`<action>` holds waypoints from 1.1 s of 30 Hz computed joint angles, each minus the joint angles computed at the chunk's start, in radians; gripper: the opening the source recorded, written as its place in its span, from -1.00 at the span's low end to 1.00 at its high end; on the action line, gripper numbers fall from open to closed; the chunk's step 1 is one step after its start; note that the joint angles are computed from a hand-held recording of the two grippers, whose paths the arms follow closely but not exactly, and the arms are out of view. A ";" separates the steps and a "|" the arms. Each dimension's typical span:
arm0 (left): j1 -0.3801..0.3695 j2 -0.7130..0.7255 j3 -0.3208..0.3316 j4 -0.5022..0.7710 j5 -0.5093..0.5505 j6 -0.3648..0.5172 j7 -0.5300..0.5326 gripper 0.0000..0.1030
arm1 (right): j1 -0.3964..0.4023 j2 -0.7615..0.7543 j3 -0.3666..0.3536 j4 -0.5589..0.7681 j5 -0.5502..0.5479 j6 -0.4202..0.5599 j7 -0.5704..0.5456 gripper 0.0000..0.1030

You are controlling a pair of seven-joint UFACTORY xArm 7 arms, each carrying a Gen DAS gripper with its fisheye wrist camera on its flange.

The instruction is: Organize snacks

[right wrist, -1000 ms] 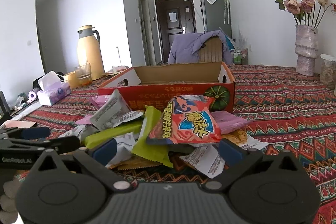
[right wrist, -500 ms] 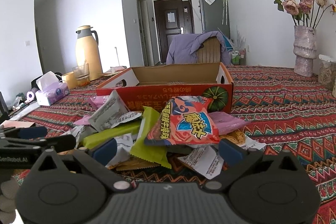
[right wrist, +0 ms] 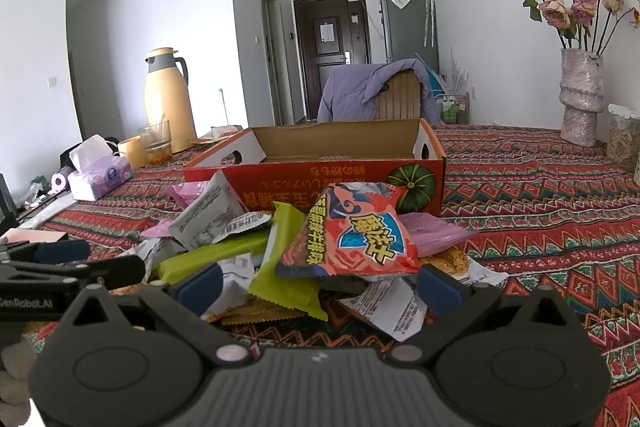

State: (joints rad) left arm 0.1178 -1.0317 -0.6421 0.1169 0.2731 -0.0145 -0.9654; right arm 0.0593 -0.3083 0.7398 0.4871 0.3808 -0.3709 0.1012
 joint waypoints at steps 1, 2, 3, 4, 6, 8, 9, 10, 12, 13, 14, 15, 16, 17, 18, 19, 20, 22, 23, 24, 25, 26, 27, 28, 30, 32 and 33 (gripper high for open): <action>0.000 0.000 0.000 0.000 0.000 -0.001 -0.001 1.00 | -0.002 0.000 0.003 0.000 0.002 -0.001 -0.001 1.00; -0.001 0.001 0.001 0.000 0.000 -0.001 -0.001 1.00 | -0.010 0.001 0.014 0.002 0.008 0.000 -0.005 1.00; -0.002 0.001 0.002 0.000 0.000 0.000 -0.001 1.00 | -0.010 0.002 0.014 0.002 0.008 0.000 -0.005 1.00; -0.003 0.001 0.002 -0.001 0.000 0.001 -0.001 1.00 | -0.010 0.002 0.014 0.002 0.008 0.001 -0.005 1.00; -0.003 0.001 0.002 0.000 0.000 0.000 -0.002 1.00 | -0.009 0.002 0.014 0.003 0.008 0.003 -0.005 1.00; -0.004 0.002 0.003 0.000 0.000 0.000 -0.003 1.00 | -0.006 0.002 0.010 0.002 0.006 0.004 -0.003 1.00; -0.004 0.002 0.004 -0.001 0.001 -0.003 -0.002 1.00 | -0.007 0.001 0.010 0.002 0.006 0.004 -0.003 1.00; -0.004 0.002 0.003 -0.001 0.000 -0.003 -0.003 1.00 | -0.007 0.001 0.010 0.002 0.005 0.004 -0.002 1.00; -0.004 0.003 0.004 -0.001 0.000 -0.003 -0.001 1.00 | -0.005 0.001 0.008 0.002 0.003 0.005 -0.001 1.00; -0.004 0.002 0.003 -0.001 0.000 -0.002 -0.002 1.00 | -0.006 0.001 0.008 0.002 0.003 0.005 0.000 1.00; -0.004 0.002 0.003 -0.001 -0.001 -0.002 -0.003 1.00 | -0.006 0.001 0.008 0.002 0.002 0.005 0.000 1.00; -0.005 0.002 0.003 -0.002 -0.001 -0.002 -0.003 1.00 | -0.007 0.000 0.008 0.002 0.002 0.006 0.000 1.00; -0.005 0.001 0.003 -0.002 -0.001 -0.001 -0.003 1.00 | -0.007 0.000 0.009 0.002 0.001 0.006 0.001 1.00; -0.005 0.001 0.003 -0.002 0.000 -0.002 -0.003 1.00 | -0.008 0.000 0.010 0.002 0.001 0.005 0.002 1.00; -0.005 0.001 0.003 -0.002 0.000 -0.002 -0.003 1.00 | -0.008 -0.001 0.010 0.001 0.000 0.005 0.002 1.00; -0.005 0.001 0.003 -0.002 0.000 -0.002 -0.003 1.00 | -0.009 -0.001 0.010 0.001 -0.001 0.005 0.003 1.00; -0.005 0.001 0.003 -0.002 -0.001 -0.001 -0.004 1.00 | -0.009 -0.001 0.010 0.001 -0.001 0.005 0.004 1.00; -0.005 0.002 0.004 -0.002 0.000 -0.001 -0.003 1.00 | -0.010 -0.001 0.010 0.001 -0.002 0.005 0.005 1.00; -0.005 0.002 0.003 -0.001 -0.001 0.000 -0.004 1.00 | -0.010 -0.001 0.011 0.001 -0.003 0.005 0.005 1.00; -0.005 0.001 0.002 -0.001 0.000 0.002 -0.005 1.00 | -0.010 -0.001 0.011 0.001 -0.003 0.005 0.005 1.00; -0.007 0.000 0.002 -0.002 -0.001 0.002 -0.006 1.00 | -0.010 -0.001 0.011 0.001 -0.004 0.005 0.006 1.00; -0.008 -0.001 0.001 -0.002 -0.001 0.002 -0.007 1.00 | -0.010 -0.001 0.010 0.001 -0.005 0.006 0.007 1.00; -0.007 -0.001 0.000 -0.001 0.000 0.003 -0.008 1.00 | -0.008 -0.001 0.007 0.001 -0.006 0.006 0.008 1.00; -0.008 -0.001 0.001 -0.002 0.000 0.002 -0.008 1.00 | -0.009 -0.002 0.009 0.001 -0.006 0.007 0.008 1.00; -0.009 -0.001 0.000 -0.002 0.000 0.003 -0.010 1.00 | -0.010 -0.002 0.010 0.000 -0.008 0.006 0.010 1.00; -0.011 -0.001 0.000 -0.002 0.001 0.004 -0.012 1.00 | -0.013 -0.003 0.013 0.000 -0.007 0.007 0.010 1.00; -0.010 -0.001 0.001 -0.003 0.001 0.003 -0.011 1.00 | -0.013 -0.003 0.012 0.001 -0.008 0.008 0.011 1.00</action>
State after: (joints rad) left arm 0.1075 -1.0329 -0.6408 0.1139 0.2744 -0.0119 -0.9768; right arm 0.0463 -0.3112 0.7522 0.4877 0.3727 -0.3632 0.1125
